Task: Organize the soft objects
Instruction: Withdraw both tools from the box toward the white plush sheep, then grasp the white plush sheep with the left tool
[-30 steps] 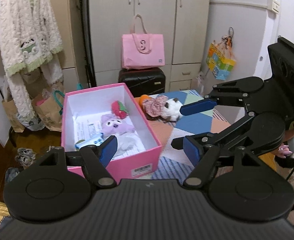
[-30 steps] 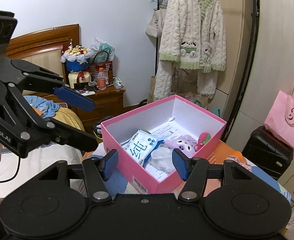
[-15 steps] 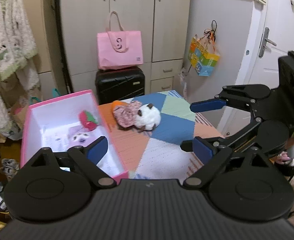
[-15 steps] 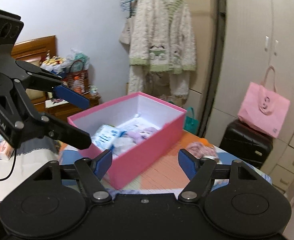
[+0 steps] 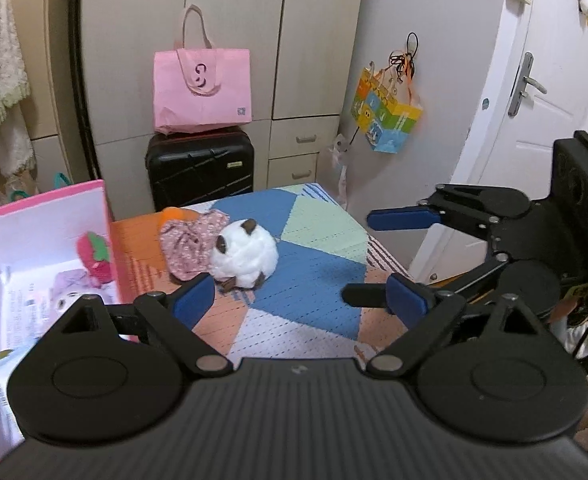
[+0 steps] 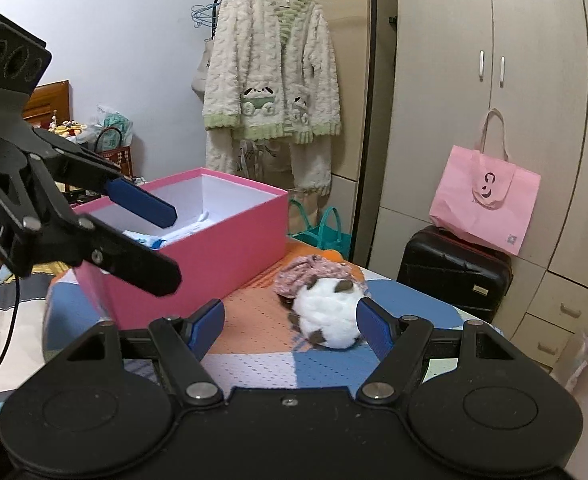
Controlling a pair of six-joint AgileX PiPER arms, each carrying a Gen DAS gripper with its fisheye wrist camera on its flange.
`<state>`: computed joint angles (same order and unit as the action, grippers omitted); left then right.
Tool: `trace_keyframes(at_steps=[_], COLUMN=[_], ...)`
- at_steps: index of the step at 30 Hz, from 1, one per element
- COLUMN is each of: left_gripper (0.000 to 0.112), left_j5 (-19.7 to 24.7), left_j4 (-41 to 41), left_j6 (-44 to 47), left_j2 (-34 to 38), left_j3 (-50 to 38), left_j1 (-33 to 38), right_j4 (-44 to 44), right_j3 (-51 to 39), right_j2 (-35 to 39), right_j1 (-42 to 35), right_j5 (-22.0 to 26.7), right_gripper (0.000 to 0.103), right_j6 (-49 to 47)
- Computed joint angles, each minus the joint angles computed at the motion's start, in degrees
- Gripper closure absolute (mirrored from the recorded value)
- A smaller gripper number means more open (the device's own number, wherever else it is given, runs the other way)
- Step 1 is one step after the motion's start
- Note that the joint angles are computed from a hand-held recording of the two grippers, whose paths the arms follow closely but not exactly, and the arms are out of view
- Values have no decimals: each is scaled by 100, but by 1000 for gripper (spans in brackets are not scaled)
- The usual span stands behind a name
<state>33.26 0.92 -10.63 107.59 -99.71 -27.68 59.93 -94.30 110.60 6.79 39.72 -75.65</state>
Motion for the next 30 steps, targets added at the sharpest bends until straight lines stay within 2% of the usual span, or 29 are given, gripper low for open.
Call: trace_keyframes(at_steps=[3, 7, 9, 11, 12, 15, 16, 18, 22, 25, 28, 30], left_gripper=[19, 19, 19, 19, 19, 19, 19, 19, 20, 20, 20, 20], left_j5=[-134, -407, -480, -461, -439, -329, -291, -310, -331, -346, -246, -274], left_j4=[-57, 308, 466, 463, 489, 637, 634, 766, 1605, 1648, 1584, 1574], left_j6=[-99, -711, -1019, -1116, -1202, -1623, -1689, -1962, -2876, -3042, -3087, -3127], left_j2=[290, 591, 761, 964, 1058, 1426, 1546, 1733, 2121, 2371, 2616, 2699], left_j3=[-195, -341, -449, -627, -714, -1069, -1188, -1324, -1615, -1853, -2209, -2302], left_j1=[6, -32, -33, 4, 17, 46, 62, 70, 10, 52, 113, 149], right_j4=[368, 880, 533, -234, -417, -846, -977, -1138, -1262, -1373, -1098, -981], right_j3=[-139, -343, -730, -1463, -1633, -1557, -1638, -1981, -2534, -2884, -2985, -3020], right_j2=[308, 733, 1004, 1393, 1507, 1545, 1613, 1837, 2226, 2516, 2693, 2765], right_j1=[-54, -86, -118, -92, -45, 175, 208, 226, 247, 312, 316, 320], right_j5=[1, 40, 319, 791, 761, 8, -58, 58, 361, 340, 168, 48], right_gripper=[26, 26, 26, 26, 26, 25, 25, 25, 25, 25, 25, 14], right_j6=[-427, -1153, -781, 81, 283, 473, 533, 643, 603, 564, 94, -108])
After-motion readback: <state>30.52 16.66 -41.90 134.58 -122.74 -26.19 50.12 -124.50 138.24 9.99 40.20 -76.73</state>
